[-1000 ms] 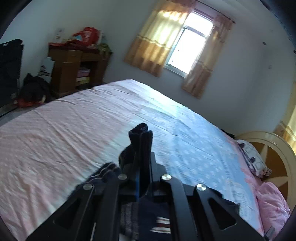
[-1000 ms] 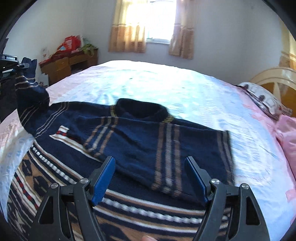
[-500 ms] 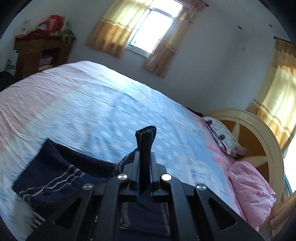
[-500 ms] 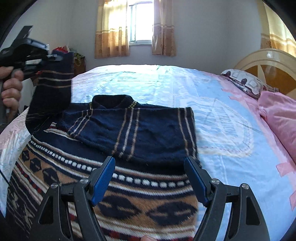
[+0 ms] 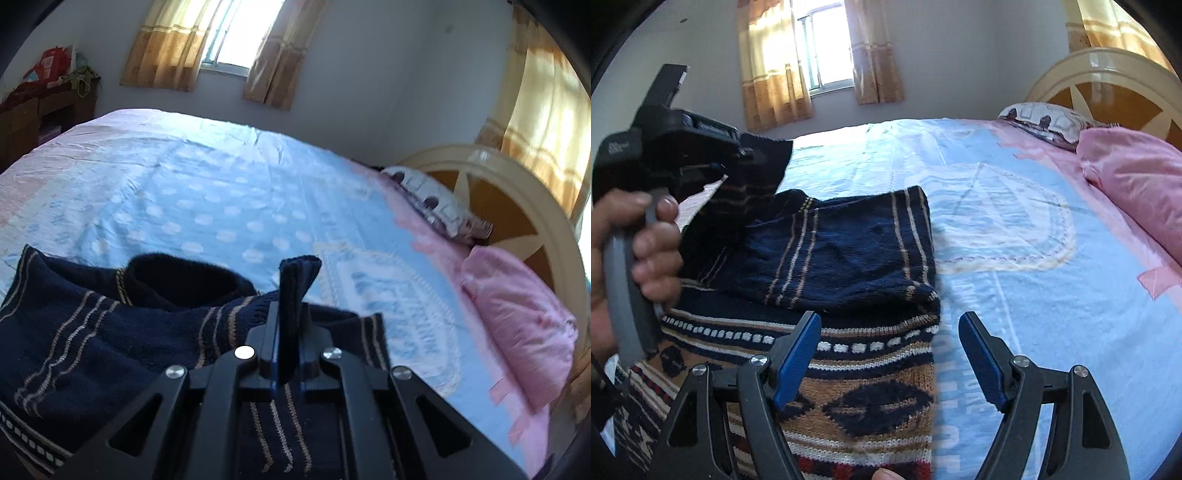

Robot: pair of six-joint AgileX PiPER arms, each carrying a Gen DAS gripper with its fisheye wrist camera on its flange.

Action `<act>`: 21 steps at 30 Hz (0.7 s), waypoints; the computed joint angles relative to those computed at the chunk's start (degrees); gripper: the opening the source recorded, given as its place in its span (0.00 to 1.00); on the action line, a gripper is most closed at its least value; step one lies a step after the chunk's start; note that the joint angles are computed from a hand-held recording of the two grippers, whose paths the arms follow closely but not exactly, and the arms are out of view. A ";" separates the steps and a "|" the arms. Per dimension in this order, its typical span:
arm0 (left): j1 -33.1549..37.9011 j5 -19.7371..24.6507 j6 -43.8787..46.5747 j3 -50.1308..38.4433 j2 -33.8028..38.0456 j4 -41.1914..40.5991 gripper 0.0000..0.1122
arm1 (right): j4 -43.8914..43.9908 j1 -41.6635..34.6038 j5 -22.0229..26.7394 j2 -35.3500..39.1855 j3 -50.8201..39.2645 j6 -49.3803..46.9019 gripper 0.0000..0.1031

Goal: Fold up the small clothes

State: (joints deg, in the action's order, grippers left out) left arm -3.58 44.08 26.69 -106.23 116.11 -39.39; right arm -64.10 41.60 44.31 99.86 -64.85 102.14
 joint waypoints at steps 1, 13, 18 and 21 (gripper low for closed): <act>-0.52 -0.30 0.06 0.36 0.27 0.18 0.07 | 0.01 -0.17 -0.29 0.03 0.21 0.11 0.75; 3.18 -10.56 27.02 19.92 -12.38 -6.14 0.62 | -1.02 -0.61 -3.11 1.05 1.97 1.80 0.75; 13.29 -19.54 42.89 27.67 -14.35 -9.21 0.79 | 0.34 -1.79 -8.39 -1.40 1.54 -0.92 0.75; 17.25 -26.47 42.48 28.42 -12.18 -4.33 0.79 | 6.26 -3.41 -10.76 -0.05 -3.55 -9.17 0.72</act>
